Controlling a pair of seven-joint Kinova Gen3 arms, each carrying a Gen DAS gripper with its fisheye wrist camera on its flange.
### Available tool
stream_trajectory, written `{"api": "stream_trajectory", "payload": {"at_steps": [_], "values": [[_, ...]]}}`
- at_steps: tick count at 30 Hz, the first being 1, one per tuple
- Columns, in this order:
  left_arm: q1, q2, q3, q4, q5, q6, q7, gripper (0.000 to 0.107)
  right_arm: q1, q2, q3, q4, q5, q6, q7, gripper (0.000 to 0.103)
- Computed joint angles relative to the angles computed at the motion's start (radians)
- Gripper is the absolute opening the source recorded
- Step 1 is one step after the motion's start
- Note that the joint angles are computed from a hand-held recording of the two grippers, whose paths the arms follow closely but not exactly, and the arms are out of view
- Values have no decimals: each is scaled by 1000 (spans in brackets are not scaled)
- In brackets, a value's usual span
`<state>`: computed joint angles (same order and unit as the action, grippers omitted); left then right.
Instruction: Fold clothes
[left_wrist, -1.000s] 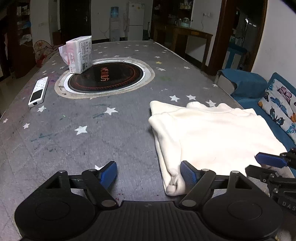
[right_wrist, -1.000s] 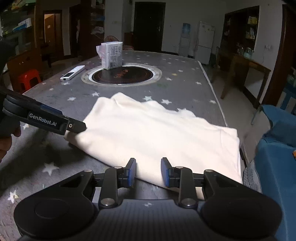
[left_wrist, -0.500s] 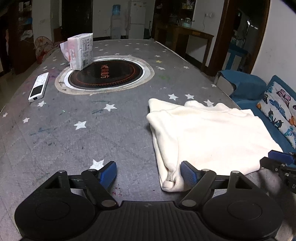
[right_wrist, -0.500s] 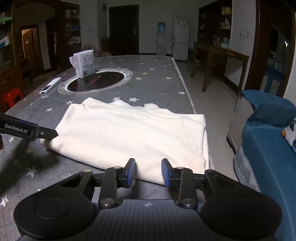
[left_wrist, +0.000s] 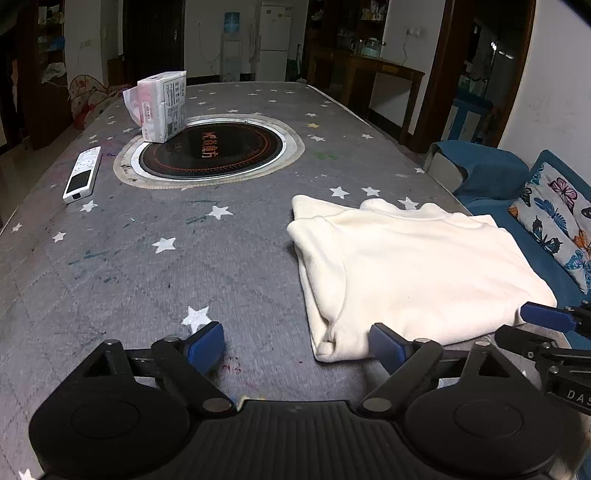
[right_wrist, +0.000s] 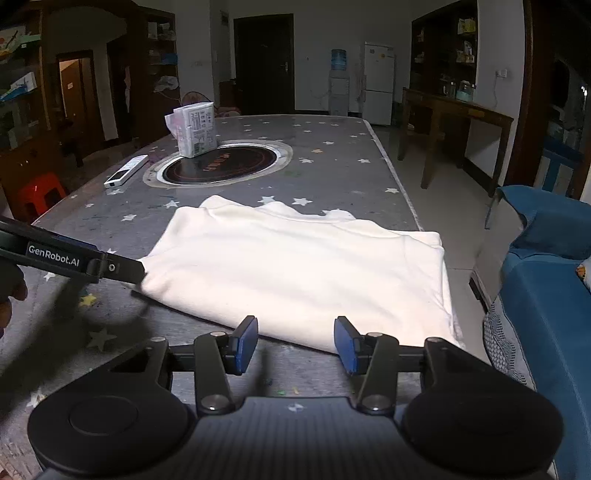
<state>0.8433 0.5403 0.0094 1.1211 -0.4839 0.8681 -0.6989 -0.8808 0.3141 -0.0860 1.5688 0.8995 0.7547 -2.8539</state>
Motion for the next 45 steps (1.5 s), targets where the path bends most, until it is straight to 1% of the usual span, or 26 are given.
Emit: {"api": "stream_trajectory", "payload": {"at_steps": [6, 9, 11, 16, 21, 23, 24, 29, 34, 41, 45], "values": [[9, -15, 4, 26, -3, -7, 12, 93, -11, 0, -3, -5, 1, 5, -7, 50], [15, -24, 2, 44, -11, -11, 26, 95, -19, -1, -3, -3, 10, 6, -25, 57], [18, -30, 4, 53, -17, -14, 34, 96, -23, -2, -6, -2, 14, 9, -30, 57], [32, -43, 5, 77, -42, -15, 52, 98, -36, -2, -10, -3, 25, 17, -50, 63], [42, -57, 11, 102, -65, -17, 68, 101, -45, -1, -15, -1, 37, 22, -69, 66], [53, -61, 9, 111, -83, -15, 80, 102, -49, -1, -17, -2, 40, 25, -74, 70], [58, -63, 8, 116, -92, -15, 86, 103, -53, 0, -17, -2, 43, 30, -76, 74], [61, -76, 17, 139, -113, -19, 103, 103, -61, 2, -22, -2, 48, 41, -84, 75], [53, -89, 30, 161, -110, -27, 113, 103, -68, 4, -24, -4, 49, 49, -92, 84], [54, -101, 36, 184, -120, -25, 129, 103, -75, 10, -29, -6, 43, 60, -91, 86], [53, -105, 41, 192, -126, -16, 131, 103, -80, 16, -28, -10, 39, 66, -88, 91]]}}
